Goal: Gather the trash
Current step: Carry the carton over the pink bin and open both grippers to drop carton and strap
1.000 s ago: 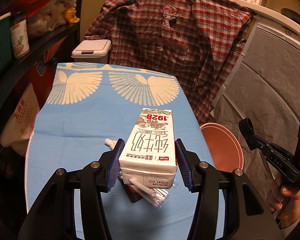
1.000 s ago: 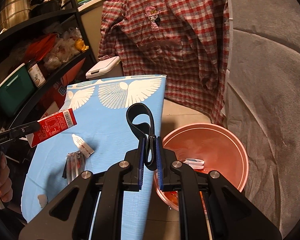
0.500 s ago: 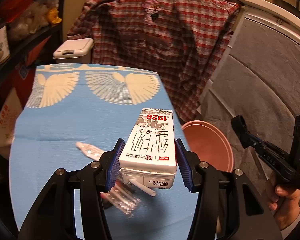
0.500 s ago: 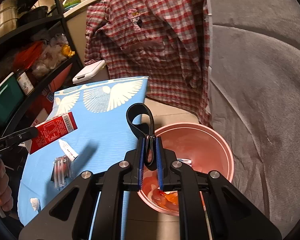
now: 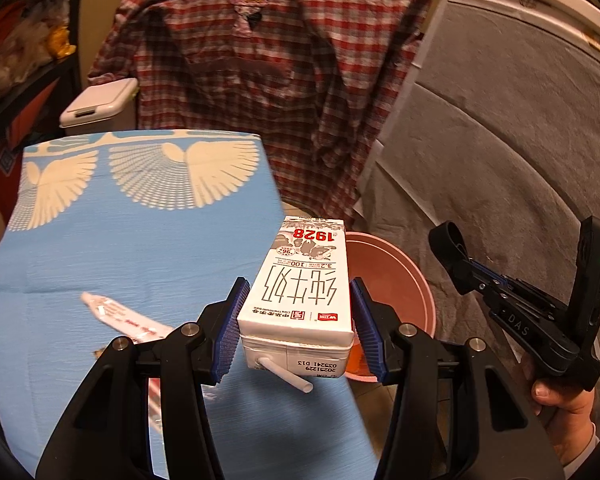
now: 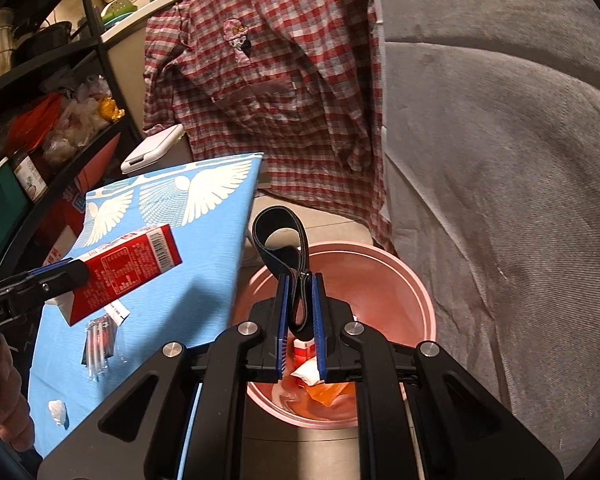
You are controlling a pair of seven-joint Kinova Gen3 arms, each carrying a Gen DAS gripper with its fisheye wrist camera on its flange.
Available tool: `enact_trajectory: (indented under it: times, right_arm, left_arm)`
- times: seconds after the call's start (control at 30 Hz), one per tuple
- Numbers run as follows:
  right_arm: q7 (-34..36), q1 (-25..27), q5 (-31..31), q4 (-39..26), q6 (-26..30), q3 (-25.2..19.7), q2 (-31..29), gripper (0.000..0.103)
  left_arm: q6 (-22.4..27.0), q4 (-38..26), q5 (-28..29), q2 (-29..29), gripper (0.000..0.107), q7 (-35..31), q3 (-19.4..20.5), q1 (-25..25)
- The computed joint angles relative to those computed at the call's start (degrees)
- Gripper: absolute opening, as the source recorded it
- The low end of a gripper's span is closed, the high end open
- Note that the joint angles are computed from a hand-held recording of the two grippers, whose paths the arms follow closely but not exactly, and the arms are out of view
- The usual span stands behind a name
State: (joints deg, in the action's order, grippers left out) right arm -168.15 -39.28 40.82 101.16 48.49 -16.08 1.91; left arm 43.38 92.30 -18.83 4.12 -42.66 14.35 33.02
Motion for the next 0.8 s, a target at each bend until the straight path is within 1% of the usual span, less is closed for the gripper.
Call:
enact_trajectory:
  times: [0.2, 0.3, 0.47, 0.57, 0.63, 0.67, 0.7, 0.73, 0.8]
  right_arm:
    - [1.16, 1.16, -1.80, 0.73, -0.10, 0.62, -0.15, 0.012]
    - [1.29, 1.78, -2.64, 0.97, -0.36, 0.98, 0.03, 0.012]
    - [1.45, 2.08, -2.83, 0.85, -0.40, 1.25, 0.53, 0.013]
    - [1.60, 2.24, -3.17, 0.92, -0.30, 1.59, 0.77, 0.017]
    - [1.31, 2.38, -3.48, 0.99, -0.14, 1.80, 0.76, 0.024]
    - [1.05, 2.61, -3.82, 1.18, -0.44, 2.00, 0.64, 0.030]
    - [0.87, 2.78, -4.00, 1.33, -0.70, 2.07, 0.59, 0.032]
    - [0.85, 3.03, -4.32, 1.56, -1.24, 2.19, 0.42, 0.033]
    - [0.79, 3.25, -4.30, 1.76, -1.74, 2.12, 0.25, 0.033]
  left_arm:
    - [0.78, -3.29, -0.54, 3.76, 0.051, 0.29, 0.05, 2.38]
    - [1.12, -5.14, -0.77, 5.60, 0.051, 0.17, -0.56, 4.01]
    - [3.16, -8.98, -2.20, 9.10, 0.051, 0.43, -1.85, 7.40]
    - [4.17, -11.09, -2.47, 11.02, 0.051, -0.23, -2.57, 8.94]
    - [4.36, -12.04, -2.38, 11.87, 0.052, -0.92, -3.08, 9.62]
    - [4.34, -12.40, -3.18, 12.23, 0.053, -0.34, -3.65, 10.42]
    - [3.55, -12.08, -3.55, 12.11, 0.056, 0.06, -4.07, 10.80]
    - [2.04, -11.33, -3.71, 11.70, 0.057, 0.66, -4.43, 10.92]
    - [0.71, -10.66, -4.10, 11.23, 0.058, 1.79, -4.88, 11.18]
